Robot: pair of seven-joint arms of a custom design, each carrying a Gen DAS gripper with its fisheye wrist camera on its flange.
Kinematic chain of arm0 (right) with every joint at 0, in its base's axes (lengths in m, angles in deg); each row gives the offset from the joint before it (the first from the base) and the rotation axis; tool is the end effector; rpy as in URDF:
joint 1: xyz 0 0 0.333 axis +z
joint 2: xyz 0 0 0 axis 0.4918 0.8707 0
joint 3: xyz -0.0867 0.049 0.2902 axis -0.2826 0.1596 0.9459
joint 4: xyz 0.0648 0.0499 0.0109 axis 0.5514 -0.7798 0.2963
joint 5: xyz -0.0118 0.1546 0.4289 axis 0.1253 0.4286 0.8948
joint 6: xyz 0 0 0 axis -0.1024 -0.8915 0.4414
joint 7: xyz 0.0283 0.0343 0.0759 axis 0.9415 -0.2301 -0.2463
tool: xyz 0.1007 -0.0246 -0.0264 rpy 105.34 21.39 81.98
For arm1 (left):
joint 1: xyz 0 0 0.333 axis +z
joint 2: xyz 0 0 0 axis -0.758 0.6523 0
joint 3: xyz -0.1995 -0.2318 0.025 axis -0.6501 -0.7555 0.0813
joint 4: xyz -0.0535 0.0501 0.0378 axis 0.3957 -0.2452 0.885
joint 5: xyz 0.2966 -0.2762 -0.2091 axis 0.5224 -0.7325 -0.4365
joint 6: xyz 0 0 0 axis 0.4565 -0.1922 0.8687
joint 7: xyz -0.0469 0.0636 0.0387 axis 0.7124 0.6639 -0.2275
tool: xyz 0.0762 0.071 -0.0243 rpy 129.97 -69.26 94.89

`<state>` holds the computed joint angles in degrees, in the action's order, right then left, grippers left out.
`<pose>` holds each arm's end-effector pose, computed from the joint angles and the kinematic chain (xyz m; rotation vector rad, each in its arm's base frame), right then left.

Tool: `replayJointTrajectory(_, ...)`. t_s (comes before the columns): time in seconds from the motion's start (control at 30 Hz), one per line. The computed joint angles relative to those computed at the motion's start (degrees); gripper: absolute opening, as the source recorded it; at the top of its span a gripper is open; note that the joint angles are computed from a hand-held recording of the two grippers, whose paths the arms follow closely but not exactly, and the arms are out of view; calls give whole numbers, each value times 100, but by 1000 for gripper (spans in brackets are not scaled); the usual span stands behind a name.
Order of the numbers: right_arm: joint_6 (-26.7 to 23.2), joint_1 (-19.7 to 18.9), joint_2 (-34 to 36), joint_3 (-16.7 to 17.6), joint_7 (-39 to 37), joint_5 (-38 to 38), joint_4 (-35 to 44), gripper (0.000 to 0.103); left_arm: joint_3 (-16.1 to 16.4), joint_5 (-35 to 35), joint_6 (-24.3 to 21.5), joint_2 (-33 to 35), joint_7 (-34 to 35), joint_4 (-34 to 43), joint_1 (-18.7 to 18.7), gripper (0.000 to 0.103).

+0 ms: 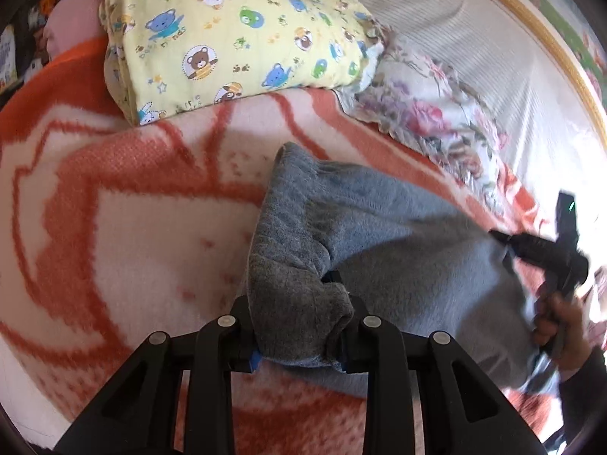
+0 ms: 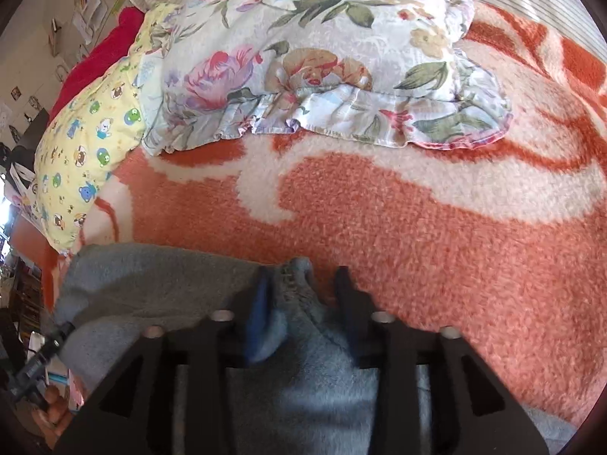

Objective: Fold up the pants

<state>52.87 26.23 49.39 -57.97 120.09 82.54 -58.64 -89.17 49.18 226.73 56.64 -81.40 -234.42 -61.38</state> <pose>0.7736 0.0635 0.3480 -2.1286 1.1628 0.0278 0.3641 -0.2577 0.3401 -2.3705 0.7368 -0.6738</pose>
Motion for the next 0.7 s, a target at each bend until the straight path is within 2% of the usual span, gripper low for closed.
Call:
replayJointTrajectory(0.07,93,-123,-261,70,-280,253,-278,50,34,-120,-167,149,293,137,-73,34)
replayJointTrajectory(0.13,-33,-293,-611,99,-737,612,-605,50,77,-279,-363,165,493,202,-171,38)
replayJointTrajectory(0.17,-163,-382,-829,79,-994,812,-802,51,95,-421,-544,135,582,241,-233,43)
replayJointTrajectory(0.2,-254,-424,-1005,27,-1198,983,-971,51,91,-519,-725,107,629,286,-272,50)
replayJointTrajectory(0.33,-744,-581,-1703,-335,-1916,1421,-1645,51,-123,-534,-1365,-164,659,462,-447,55)
replayJointTrajectory(0.37,-849,-600,-1840,-456,-2034,1448,-1784,51,-175,-460,-1465,-145,735,565,-479,60)
replayJointTrajectory(0.4,-876,-577,-1914,-564,-2063,1439,-1853,51,-203,-352,-1498,-59,910,723,-513,65)
replayJointTrajectory(0.53,-998,-598,-2203,-997,-2139,1417,-2202,51,-162,142,-1190,694,1542,1442,-525,67)
replayJointTrajectory(0.7,-685,-731,-2422,-1347,-2116,1460,-2572,51,40,957,-785,1992,2248,2600,-629,67)
